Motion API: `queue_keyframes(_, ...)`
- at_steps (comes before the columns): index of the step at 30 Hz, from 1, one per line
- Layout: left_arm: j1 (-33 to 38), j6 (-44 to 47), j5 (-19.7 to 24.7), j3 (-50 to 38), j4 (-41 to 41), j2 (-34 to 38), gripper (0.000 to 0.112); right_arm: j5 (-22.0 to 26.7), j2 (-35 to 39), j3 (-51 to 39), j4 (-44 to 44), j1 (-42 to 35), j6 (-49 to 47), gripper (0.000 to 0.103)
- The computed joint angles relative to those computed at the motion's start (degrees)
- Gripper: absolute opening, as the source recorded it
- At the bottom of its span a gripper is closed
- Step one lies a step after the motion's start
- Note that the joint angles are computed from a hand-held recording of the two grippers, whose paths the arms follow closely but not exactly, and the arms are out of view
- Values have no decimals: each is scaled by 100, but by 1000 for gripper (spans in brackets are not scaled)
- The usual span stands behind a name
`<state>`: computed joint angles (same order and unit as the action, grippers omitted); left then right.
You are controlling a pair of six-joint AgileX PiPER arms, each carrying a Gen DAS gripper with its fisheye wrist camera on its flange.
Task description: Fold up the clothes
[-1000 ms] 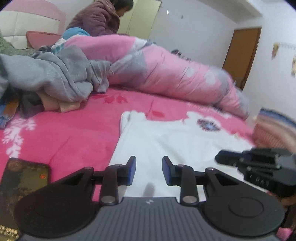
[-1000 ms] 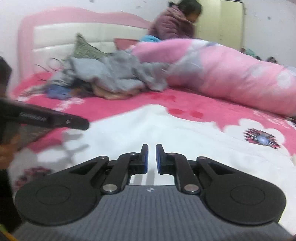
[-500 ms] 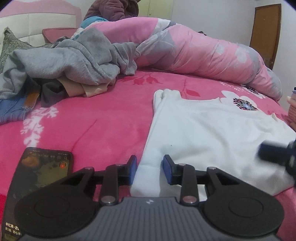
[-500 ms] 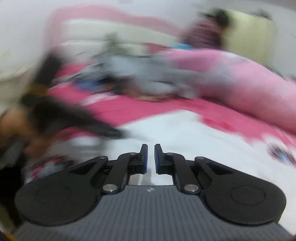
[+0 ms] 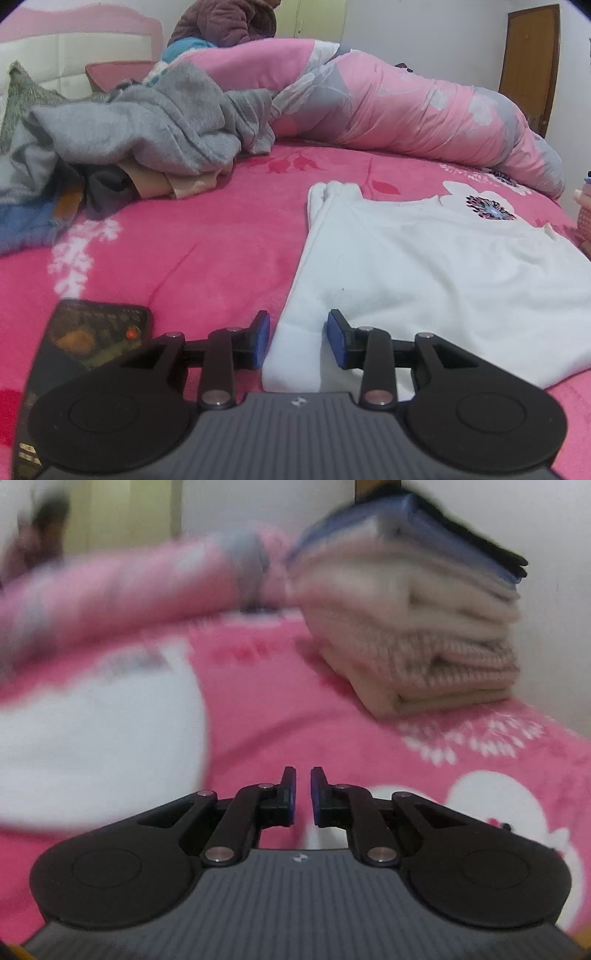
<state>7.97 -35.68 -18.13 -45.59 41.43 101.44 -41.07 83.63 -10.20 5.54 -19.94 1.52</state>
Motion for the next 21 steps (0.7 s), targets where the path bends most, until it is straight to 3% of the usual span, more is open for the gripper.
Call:
queue_keyframes(2,-69,558,-68,159,-561,-203,37,-232,-193,90,-330,376,176,9)
queue_keyframes(6,-281,957,-155,339,-856,-505,40,-394,266,-295,-879,1213,264,8)
queue_keyframes(9,-493,599,17,159,-472,-452,40,-303,651,-665,-1248,1476,497,9)
queue_keyframes(12,-651,447,104,-129,-270,-228,40,308,476,-1008,-1500,1866,569,9)
queue_keyframes(14,-733,-288,245,-449,488,3,40,668,516,-1390,-1415,2266,288,9)
queue_keyframes(16,-800,-550,369,-669,748,235,40,1077,696,-1894,-1474,2557,268,9)
queue_keyframes(19,-870,220,458,-784,-82,510,40,1400,982,-2365,-996,2888,-254,7)
queue_keyframes(21,-794,778,226,-647,-696,527,38,1502,1160,-2456,-807,2686,-412,7)
